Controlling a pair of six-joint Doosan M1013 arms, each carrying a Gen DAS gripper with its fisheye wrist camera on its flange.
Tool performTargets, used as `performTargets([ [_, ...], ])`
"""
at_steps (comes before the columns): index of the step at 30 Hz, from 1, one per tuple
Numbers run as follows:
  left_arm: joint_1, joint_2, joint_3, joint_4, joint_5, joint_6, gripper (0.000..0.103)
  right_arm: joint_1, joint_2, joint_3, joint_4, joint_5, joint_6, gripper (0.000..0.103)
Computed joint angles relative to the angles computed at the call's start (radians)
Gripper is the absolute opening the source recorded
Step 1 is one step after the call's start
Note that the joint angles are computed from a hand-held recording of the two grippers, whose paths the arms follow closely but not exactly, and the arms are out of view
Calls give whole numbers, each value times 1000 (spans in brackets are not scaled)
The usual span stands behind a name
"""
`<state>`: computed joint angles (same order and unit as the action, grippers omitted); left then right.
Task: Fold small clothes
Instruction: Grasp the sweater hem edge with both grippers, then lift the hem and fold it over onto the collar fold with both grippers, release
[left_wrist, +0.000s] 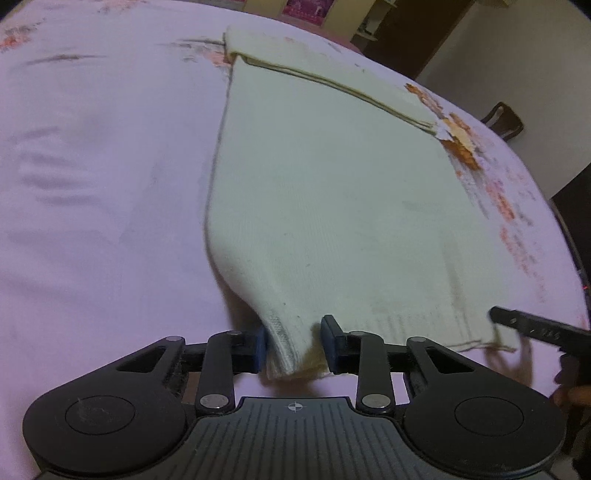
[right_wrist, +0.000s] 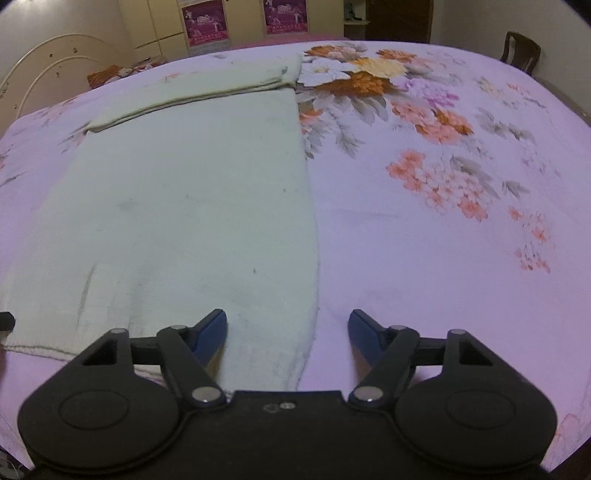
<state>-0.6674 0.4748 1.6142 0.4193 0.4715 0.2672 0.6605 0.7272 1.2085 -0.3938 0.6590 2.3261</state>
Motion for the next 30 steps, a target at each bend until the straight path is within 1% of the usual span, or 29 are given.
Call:
performTargets([
  [1, 0, 1, 2, 8, -16, -10, 26, 0, 1, -4, 14, 0, -18, 70],
  [2, 1, 4, 1, 13, -27, -11, 16, 1, 2, -5, 26, -8, -38, 61],
  [3, 2, 7, -1, 17, -36, -2, 9, 1, 0, -3, 45, -21, -64, 42],
  [4, -1, 7, -1, 58, -45, -27, 9, -1, -1, -5, 71, -27, -91, 33],
  [5, -2, 7, -4, 91, -48, -41, 9, -4, 0, -11, 110, -27, -123, 19],
  [6, -4, 6, -7, 139, -54, -73, 9, -11, 0, -15, 158, -34, -154, 8],
  [7, -3, 6, -11, 175, -59, -98, 9, -15, 1, -23, 194, -35, -175, 8],
  [9, -2, 7, -22, 301, -63, -195, 9, -22, -5, -22, 243, -69, -199, 7],
  [11, 10, 14, -44, 359, -71, -230, 9, -27, -11, -25, 247, -114, -190, 7],
  [13, 22, 22, -67, 425, -72, -266, 9, -35, -9, -44, 275, -145, -217, 7],
  [15, 38, 32, -91, 495, -78, -314, 9, -43, 4, -80, 284, -162, -234, 7],
  [18, 69, 58, -142, 557, -84, -361, 9, -61, 35, -147, 328, -184, -276, 7],
  [20, 92, 85, -184, 579, -87, -375, 9, -74, 70, -214, 371, -186, -314, 7],
  [22, 112, 117, -229, 588, -91, -371, 9, -86, 114, -293, 388, -181, -330, 7],
  [25, 150, 185, -329, 541, -93, -312, 9, -102, 198, -442, 401, -153, -330, 7],
  [28, 179, 248, -421, 478, -80, -244, 9, -120, 308, -634, 421, -90, -316, 7],
  [30, 198, 298, -497, 416, -64, -184, 9, -131, 401, -805, 434, -20, -310, 7],
])
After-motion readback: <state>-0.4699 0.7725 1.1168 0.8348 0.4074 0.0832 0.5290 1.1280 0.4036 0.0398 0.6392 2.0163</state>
